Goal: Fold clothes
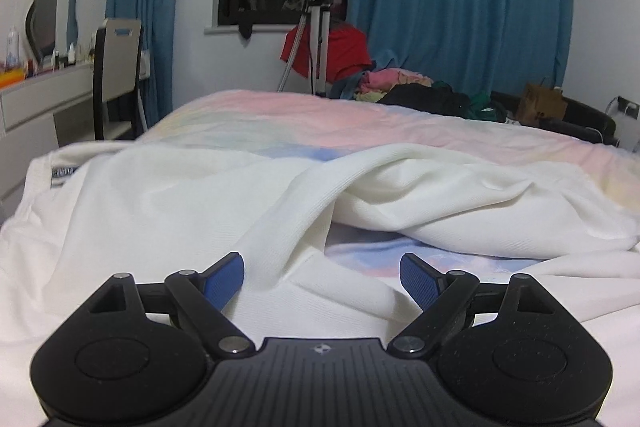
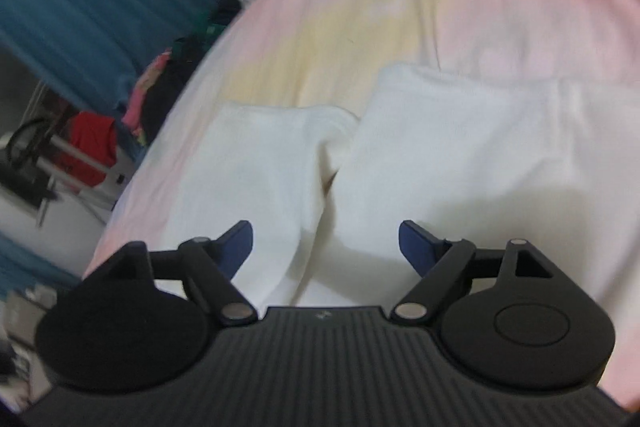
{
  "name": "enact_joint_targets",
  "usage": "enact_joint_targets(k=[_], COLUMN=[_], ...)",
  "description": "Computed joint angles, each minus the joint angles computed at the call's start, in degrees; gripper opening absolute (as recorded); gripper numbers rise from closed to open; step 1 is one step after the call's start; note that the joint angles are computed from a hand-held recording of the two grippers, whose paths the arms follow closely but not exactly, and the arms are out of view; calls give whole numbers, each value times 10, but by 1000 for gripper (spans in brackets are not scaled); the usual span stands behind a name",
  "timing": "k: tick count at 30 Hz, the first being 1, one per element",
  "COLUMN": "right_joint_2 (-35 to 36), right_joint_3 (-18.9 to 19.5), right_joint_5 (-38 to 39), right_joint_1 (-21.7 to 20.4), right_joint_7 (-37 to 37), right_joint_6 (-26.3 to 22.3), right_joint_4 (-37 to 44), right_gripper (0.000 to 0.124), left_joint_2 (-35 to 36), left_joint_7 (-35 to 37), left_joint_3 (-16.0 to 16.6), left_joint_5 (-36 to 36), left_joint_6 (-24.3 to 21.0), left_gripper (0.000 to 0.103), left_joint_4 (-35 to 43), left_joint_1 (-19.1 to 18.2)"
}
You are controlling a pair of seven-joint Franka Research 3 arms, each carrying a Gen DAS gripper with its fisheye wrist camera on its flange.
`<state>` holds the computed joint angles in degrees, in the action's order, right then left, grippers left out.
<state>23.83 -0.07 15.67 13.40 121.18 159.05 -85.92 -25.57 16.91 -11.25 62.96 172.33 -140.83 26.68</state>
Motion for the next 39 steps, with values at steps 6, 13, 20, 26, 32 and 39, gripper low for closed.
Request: enact_joint_targets(k=[6,13,20,26,32,39], right_joint_2=[-34,3,24,39,37,33], right_joint_3=[-2,33,78,48,56,76], right_joint_5=[-62,-43,112,109,99,102], right_joint_1=[38,34,-14,1,2,-4], right_joint_7=[-40,-143,-159,-115,-138,-222], right_joint_6=[63,67,32,34,42,38], right_joint_4=[-42,3,34,40,35,37], right_gripper=[82,81,81,83,83,83], left_joint_2=[17,140,309,361,270,114], left_joint_7=[16,308,701,698,545,338], left_joint_3=[13,152,183,139,148,52], left_joint_5=[28,-254,-709,-722,-447,-152], left_joint_6=[7,41,-62,-105,-39,-8], left_gripper=[91,95,88,49,10,9], left_joint_4=[18,127,327,384,274,95], left_joint_1=[-11,-158,-231,-191,-210,-136])
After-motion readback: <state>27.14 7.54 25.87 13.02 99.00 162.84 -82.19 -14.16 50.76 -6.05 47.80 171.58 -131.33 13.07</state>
